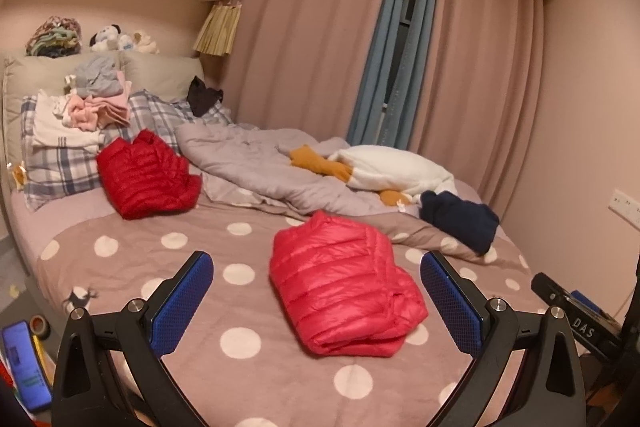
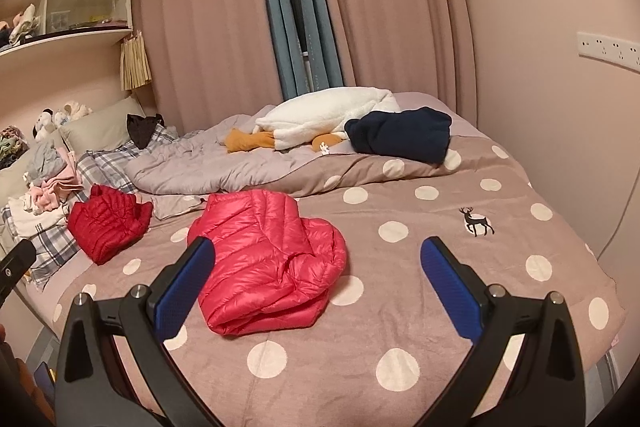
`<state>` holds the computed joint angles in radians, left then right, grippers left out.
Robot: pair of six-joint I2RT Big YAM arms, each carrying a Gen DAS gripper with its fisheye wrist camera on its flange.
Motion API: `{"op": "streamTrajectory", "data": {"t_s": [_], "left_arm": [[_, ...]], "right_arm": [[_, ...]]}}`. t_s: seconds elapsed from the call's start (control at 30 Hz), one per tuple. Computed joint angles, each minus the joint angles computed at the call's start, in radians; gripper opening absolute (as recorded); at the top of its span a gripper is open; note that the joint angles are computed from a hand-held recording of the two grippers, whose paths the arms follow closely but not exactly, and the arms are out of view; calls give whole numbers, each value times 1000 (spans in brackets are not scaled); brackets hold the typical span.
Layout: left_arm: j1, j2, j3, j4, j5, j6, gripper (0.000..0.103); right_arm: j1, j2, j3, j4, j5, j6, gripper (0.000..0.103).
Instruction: Fold large clothes
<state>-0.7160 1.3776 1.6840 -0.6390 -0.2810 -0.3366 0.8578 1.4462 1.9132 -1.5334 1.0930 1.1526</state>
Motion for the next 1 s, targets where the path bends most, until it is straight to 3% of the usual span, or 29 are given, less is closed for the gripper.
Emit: {"op": "streamTrajectory", "data": {"t_s": [1.0], "left_arm": [[10, -9, -12, 2, 14, 34, 102]], "right_arm": [[-10, 14, 11, -43, -17, 27, 103]]}}
